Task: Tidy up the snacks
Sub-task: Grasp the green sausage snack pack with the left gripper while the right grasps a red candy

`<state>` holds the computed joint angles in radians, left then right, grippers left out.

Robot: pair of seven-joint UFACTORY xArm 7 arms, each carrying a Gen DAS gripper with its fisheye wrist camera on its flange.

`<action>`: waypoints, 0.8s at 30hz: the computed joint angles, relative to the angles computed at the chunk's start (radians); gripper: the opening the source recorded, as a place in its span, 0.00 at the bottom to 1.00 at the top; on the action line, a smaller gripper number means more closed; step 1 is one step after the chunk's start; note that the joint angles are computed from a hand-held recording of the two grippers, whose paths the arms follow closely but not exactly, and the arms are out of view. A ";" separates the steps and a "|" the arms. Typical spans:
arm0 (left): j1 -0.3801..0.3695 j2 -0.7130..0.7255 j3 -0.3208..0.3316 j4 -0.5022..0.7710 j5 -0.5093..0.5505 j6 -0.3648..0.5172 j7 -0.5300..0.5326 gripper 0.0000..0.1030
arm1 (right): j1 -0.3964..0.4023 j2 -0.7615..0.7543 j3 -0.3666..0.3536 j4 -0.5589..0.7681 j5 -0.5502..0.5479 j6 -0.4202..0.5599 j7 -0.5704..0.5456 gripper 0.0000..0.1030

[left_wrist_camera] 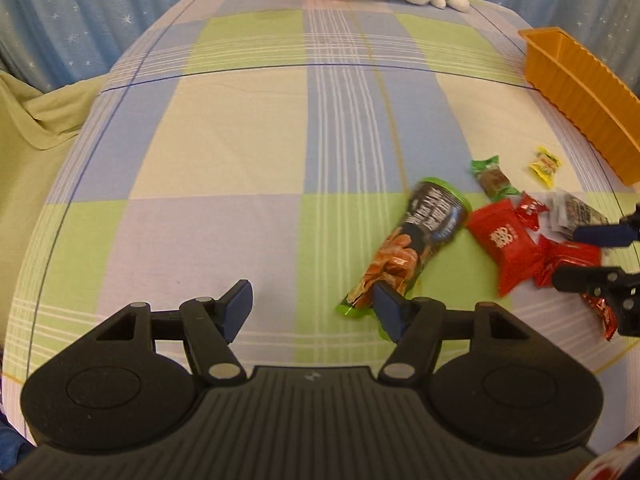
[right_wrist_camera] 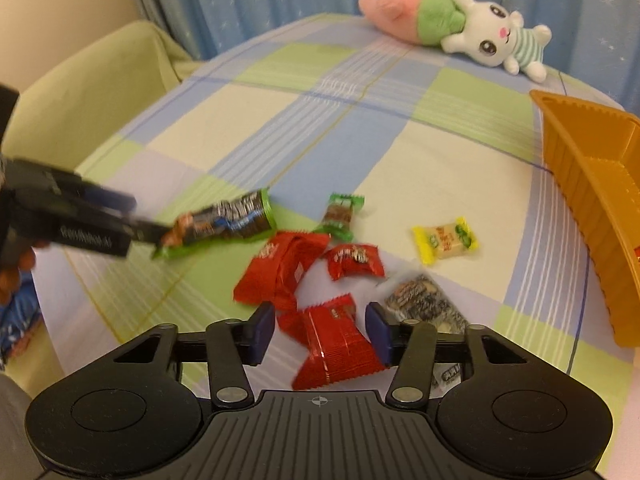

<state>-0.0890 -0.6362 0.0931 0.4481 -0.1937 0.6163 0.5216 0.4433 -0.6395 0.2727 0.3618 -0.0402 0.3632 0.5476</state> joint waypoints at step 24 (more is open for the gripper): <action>-0.131 0.040 0.061 0.054 -0.176 0.045 0.400 0.54 | -0.027 -0.225 0.083 -0.079 -0.008 0.088 0.310 0.26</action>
<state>-0.2198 -0.5965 0.1543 0.5020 -0.3697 0.6617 0.9211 0.4166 -0.8641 0.3554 0.2826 -0.0477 0.4508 0.8579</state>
